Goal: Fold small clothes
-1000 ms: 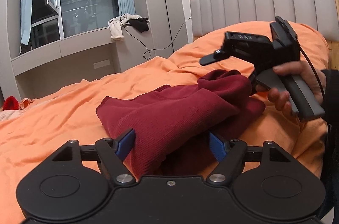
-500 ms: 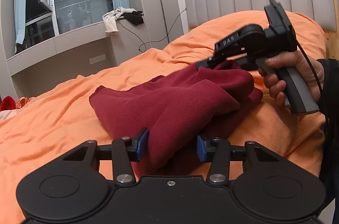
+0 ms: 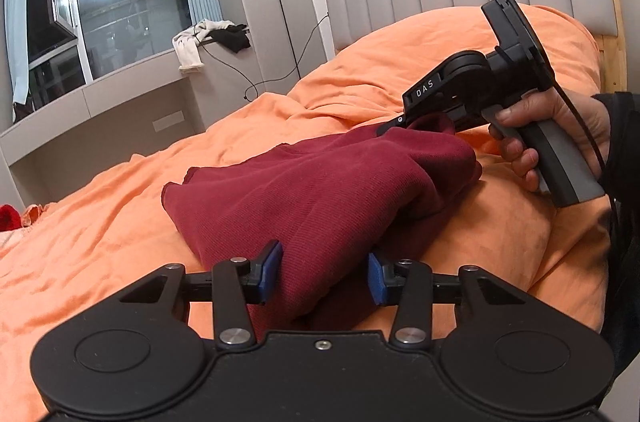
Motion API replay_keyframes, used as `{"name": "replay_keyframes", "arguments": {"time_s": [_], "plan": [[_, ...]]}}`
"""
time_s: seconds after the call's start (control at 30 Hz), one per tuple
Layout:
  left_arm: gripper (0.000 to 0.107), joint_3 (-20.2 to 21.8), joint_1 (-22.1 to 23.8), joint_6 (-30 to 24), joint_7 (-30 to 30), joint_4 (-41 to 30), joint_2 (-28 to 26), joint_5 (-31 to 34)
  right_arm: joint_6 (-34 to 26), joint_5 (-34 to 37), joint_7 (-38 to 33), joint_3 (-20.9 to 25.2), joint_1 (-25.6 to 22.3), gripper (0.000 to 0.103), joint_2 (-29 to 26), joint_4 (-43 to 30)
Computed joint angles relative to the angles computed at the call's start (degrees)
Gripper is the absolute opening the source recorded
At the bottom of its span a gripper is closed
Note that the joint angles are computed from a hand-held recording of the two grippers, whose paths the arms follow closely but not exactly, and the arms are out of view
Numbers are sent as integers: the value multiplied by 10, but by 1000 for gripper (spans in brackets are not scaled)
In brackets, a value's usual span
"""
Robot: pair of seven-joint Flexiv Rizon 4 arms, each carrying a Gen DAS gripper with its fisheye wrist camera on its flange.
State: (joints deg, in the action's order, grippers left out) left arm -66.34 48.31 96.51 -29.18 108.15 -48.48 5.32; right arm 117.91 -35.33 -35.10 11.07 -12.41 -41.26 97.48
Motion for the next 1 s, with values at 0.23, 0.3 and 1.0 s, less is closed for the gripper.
{"name": "replay_keyframes", "arguments": {"time_s": [0.23,0.3,1.0], "plan": [[46,-1,0,14,-7,5,-6,10,-19,-22,3,16,-17,12,4,6],[47,0,0,19,-10,5,-7,14,-18,-21,-4,13,-15,12,8,11],[56,-18,13,4,-38,6,-17,9,251,-151,-27,-44,-26,77,57,136]]}}
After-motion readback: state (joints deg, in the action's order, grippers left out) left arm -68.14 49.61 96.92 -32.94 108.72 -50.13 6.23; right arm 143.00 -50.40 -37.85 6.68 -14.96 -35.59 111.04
